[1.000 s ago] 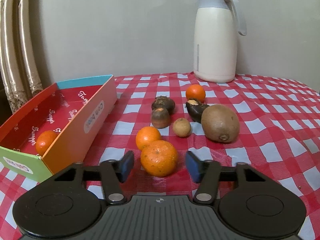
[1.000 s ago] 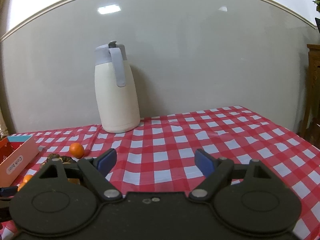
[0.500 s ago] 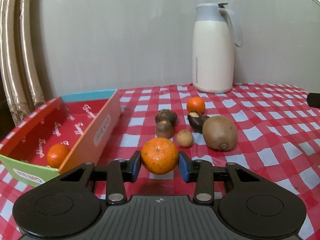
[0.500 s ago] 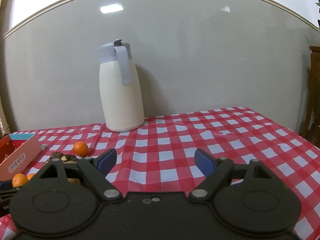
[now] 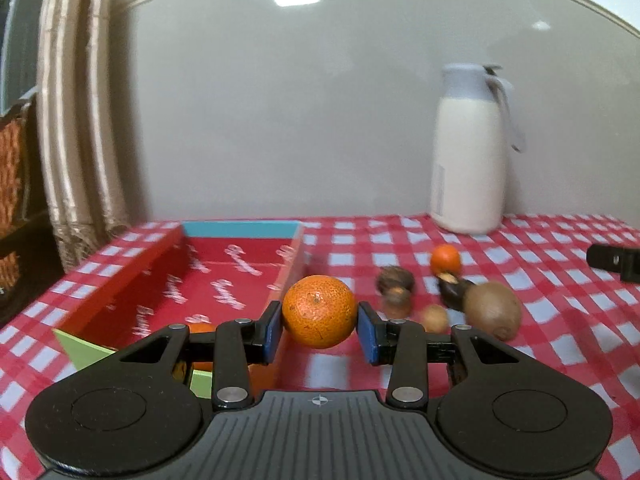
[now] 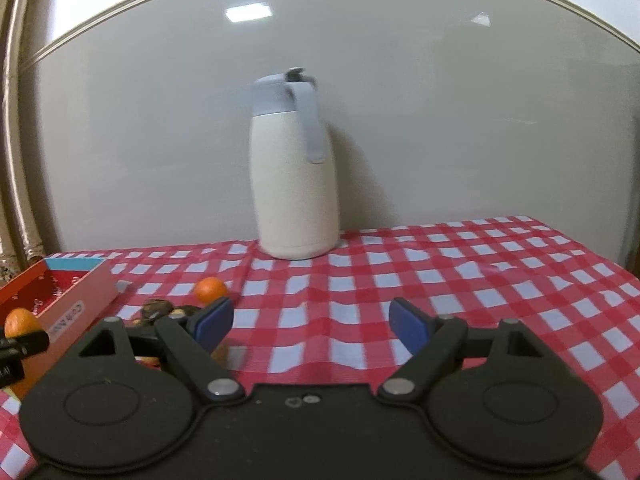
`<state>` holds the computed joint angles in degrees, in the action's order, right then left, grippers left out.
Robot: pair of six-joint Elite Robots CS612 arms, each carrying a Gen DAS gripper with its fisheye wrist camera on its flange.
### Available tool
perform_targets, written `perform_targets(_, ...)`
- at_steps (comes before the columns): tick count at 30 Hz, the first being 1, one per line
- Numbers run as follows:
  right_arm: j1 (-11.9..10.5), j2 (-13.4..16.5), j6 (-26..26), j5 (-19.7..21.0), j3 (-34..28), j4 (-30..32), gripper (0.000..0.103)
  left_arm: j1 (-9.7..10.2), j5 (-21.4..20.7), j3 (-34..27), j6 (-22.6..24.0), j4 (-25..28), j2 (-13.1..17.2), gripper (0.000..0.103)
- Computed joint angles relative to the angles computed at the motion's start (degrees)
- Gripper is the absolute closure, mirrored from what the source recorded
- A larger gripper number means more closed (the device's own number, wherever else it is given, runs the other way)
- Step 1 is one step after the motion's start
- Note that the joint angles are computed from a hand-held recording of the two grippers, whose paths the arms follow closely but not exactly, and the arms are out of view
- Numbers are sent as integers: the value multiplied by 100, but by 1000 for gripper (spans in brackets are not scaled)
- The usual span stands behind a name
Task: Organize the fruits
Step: 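Carry the orange into the red box and open the left gripper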
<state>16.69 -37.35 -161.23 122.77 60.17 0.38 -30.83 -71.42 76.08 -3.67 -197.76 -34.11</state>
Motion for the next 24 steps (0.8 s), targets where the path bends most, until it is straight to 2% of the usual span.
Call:
perform_targets(6,61,209,-94,-190,-405,178,18,169,244,-8,-117,-29,0,63)
perform_targets(16,139,550,-346,-484,-1039,445,18,444,521,-264,-443,450,128,63)
perform_targets(24,153,628,-402,-568,-1183,517,18,490,496,-295,-635,531,155,63)
